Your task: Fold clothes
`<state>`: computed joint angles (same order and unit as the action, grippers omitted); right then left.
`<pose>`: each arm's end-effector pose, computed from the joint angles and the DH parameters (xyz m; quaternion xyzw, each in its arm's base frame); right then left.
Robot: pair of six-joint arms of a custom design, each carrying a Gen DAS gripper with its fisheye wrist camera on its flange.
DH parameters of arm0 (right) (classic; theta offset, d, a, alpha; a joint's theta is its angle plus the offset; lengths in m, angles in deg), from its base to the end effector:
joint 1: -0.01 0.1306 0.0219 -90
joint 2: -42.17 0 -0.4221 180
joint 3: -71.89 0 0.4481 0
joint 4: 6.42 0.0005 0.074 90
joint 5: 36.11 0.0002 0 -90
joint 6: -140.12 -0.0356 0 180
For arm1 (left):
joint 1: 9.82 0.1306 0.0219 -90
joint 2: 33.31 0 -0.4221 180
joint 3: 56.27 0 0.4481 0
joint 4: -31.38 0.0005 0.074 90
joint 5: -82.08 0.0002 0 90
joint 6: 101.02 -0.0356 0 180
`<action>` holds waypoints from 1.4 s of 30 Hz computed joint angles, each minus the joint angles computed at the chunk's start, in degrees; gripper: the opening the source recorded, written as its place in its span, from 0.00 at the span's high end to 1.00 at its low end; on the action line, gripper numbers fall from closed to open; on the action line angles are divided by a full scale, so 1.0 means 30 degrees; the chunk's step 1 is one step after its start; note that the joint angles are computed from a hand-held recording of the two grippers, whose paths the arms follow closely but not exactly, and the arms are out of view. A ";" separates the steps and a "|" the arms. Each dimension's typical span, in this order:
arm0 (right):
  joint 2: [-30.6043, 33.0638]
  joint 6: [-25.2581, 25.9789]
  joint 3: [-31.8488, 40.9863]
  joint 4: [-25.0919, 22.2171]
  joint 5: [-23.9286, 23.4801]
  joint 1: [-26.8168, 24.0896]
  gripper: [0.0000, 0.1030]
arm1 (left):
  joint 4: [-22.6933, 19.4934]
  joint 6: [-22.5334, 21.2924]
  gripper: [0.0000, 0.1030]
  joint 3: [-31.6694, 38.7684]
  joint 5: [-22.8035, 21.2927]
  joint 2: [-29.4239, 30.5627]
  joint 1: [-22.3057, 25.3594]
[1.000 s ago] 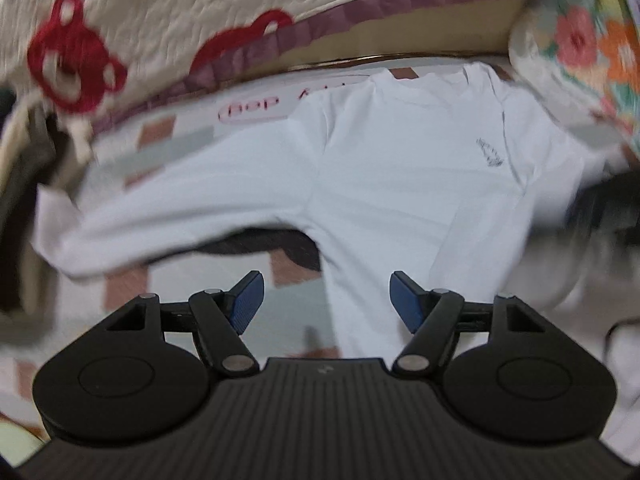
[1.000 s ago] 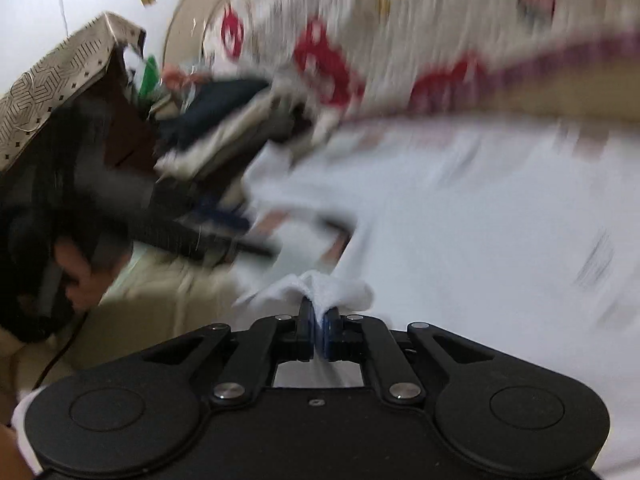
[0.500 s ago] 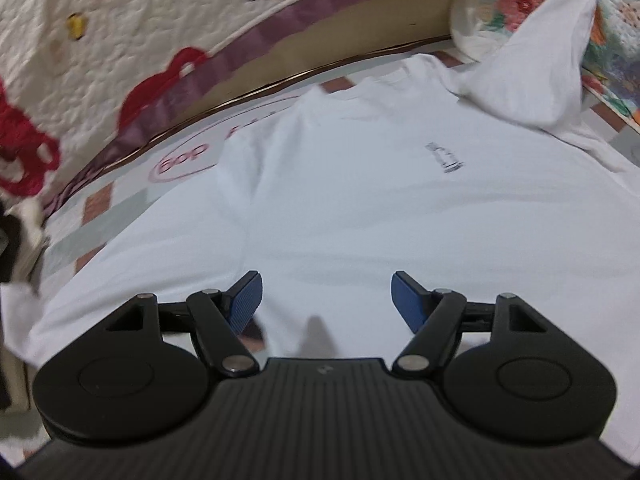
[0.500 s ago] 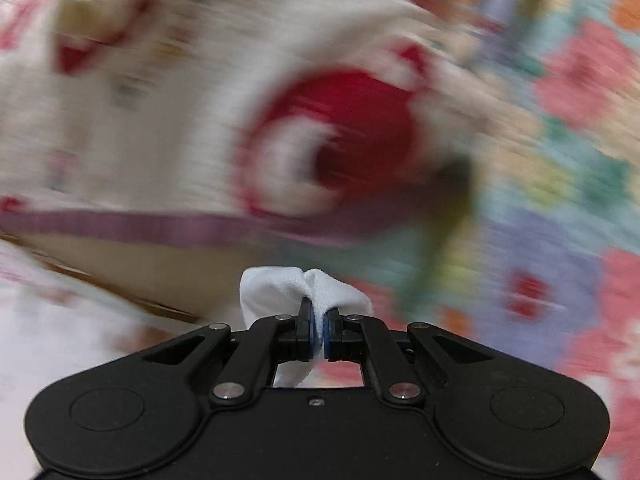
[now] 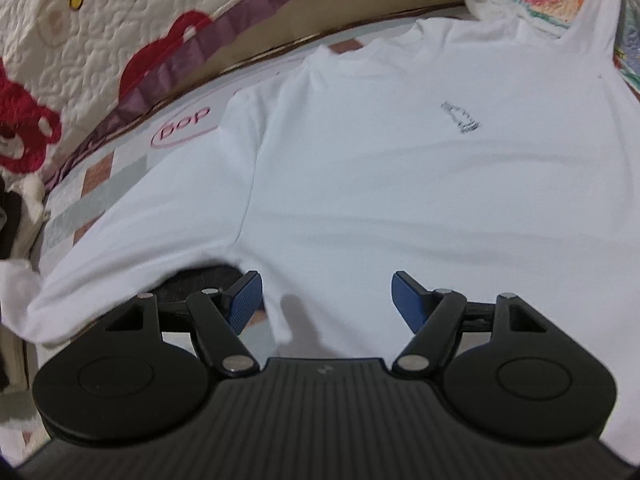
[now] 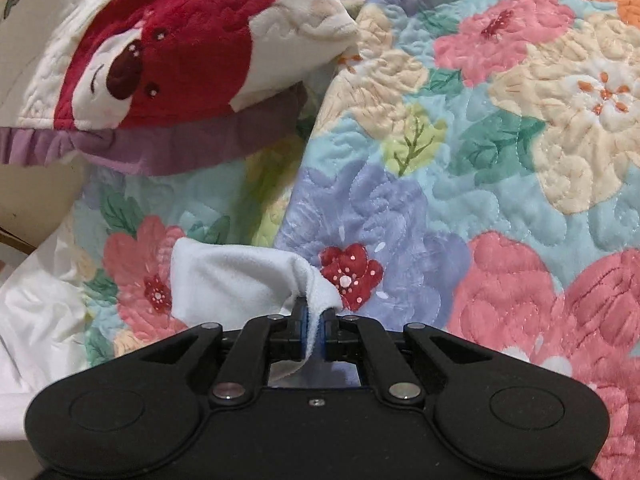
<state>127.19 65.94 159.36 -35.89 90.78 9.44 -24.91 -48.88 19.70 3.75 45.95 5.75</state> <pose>0.5206 0.0643 0.5235 -0.0155 0.8255 -0.2970 0.4797 0.4313 0.1122 0.4256 0.2117 0.9367 0.0297 0.2772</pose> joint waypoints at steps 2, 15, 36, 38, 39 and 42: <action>0.0034 -0.0952 0.0214 -0.0472 -0.0211 -0.0144 0.97 | -0.0198 -0.0009 0.31 0.0043 -0.0063 0.0074 0.0083; -0.1489 -1.3770 0.0333 -0.3941 -0.2548 -0.0555 0.38 | -0.0473 -0.0117 0.30 -0.0085 -0.0421 0.0145 -0.0585; 0.2952 -0.9778 -0.1564 -0.3476 -0.7983 0.5231 0.37 | 0.0606 0.0013 0.30 -0.0041 -0.0596 0.0361 -0.0072; 0.3640 -0.9229 -0.0954 -0.4582 -0.8621 0.4904 0.37 | 0.0501 0.0085 0.30 0.0048 -0.0551 0.0479 0.0293; 0.3565 -0.9303 -0.0993 -0.4971 -0.8908 0.4715 0.37 | 0.0481 0.0106 0.30 0.0073 -0.0512 0.0531 0.0449; 0.2936 -0.9950 -0.1560 -0.5449 -0.9299 0.4093 0.38 | -0.0096 0.0766 0.30 0.0509 -0.0441 0.0931 0.0600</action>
<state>135.99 36.09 154.68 -52.24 62.88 21.72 -25.20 -46.58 21.23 2.43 48.74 7.55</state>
